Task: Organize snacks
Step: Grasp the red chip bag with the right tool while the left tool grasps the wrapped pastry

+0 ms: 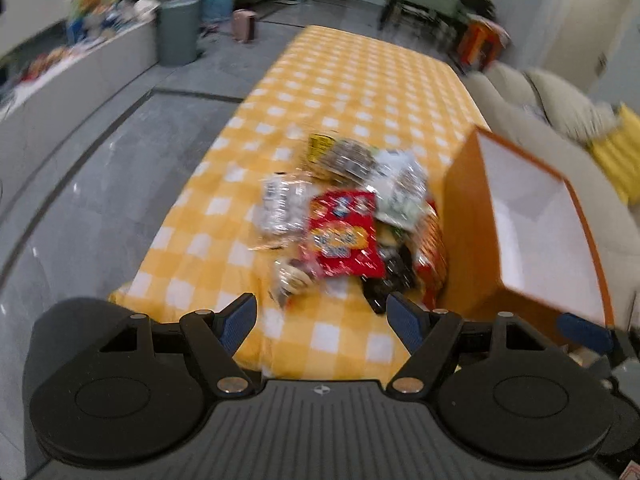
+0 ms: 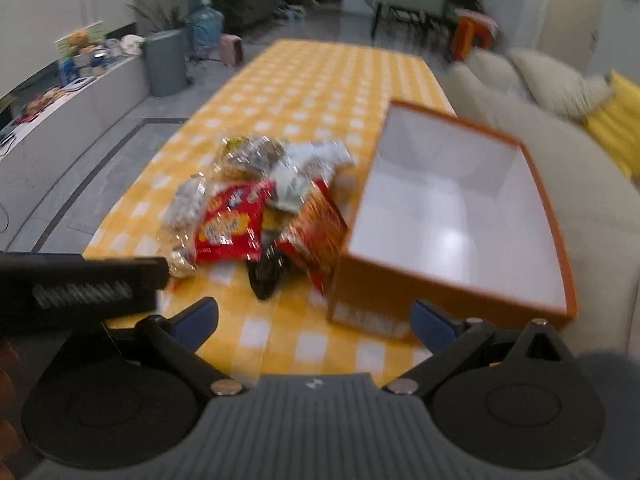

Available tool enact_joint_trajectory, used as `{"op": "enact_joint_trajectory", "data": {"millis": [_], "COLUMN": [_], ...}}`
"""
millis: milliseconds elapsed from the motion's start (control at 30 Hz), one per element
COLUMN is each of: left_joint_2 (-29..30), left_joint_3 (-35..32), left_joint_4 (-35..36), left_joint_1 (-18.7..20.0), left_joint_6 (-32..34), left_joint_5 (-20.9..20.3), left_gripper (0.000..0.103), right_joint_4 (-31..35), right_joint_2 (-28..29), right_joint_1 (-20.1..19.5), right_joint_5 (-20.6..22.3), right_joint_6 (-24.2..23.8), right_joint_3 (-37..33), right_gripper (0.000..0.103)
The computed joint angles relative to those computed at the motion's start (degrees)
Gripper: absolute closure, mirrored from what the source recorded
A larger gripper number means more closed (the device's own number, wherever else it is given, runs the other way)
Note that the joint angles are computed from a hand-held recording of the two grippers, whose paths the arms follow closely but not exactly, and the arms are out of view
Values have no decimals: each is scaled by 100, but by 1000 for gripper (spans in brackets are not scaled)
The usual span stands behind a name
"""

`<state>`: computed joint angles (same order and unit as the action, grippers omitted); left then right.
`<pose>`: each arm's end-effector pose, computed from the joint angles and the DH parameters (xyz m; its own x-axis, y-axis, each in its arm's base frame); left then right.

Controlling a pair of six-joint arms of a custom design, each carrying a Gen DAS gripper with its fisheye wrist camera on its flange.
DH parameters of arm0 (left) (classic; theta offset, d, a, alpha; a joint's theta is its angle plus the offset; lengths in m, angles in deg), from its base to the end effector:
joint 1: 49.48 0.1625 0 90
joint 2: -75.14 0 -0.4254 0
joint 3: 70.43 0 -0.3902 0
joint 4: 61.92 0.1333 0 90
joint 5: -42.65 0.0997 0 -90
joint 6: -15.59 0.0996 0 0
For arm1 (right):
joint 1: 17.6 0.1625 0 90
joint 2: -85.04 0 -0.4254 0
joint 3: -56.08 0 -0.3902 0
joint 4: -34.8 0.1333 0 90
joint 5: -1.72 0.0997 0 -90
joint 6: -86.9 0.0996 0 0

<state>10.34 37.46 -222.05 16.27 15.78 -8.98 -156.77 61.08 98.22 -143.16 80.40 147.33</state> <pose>-0.0646 -0.6184 0.2566 -0.8295 0.0674 -0.5544 0.3686 0.8119 -0.4528 0.3315 -0.5662 -0.0159 -0.6732 0.0789 0.7353 -0.4389 0.7576 -0.4831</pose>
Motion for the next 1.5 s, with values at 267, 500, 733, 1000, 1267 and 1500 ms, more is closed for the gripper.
{"op": "enact_joint_trajectory", "data": {"millis": [267,500,733,1000,1267,1500], "left_joint_2": [74,137,142,236,274,299], "left_joint_3": [-395,-646,-772,-998,-1115,-1128], "left_joint_4": [10,488,809,1223,1453,1480], "left_joint_1": [432,678,800,899,949,927], "left_joint_6": [-168,-456,-628,-717,-873,-847], "left_joint_5": [-68,-116,-250,-413,-447,-378], "left_gripper": [15,15,15,15,15,15], "right_joint_4": [-358,91,1077,3596,4496,4058], "right_joint_2": [121,717,1626,1839,2302,2174], "right_joint_1": [-271,-406,-493,-779,-799,-861], "right_joint_5": [1081,1059,667,936,825,880], "right_joint_6": [-1184,-1715,-2091,-109,-183,-195], "right_joint_3": [-305,-1370,-3017,-4122,-4995,-4597], "right_gripper": [26,26,29,17,7,30]}}
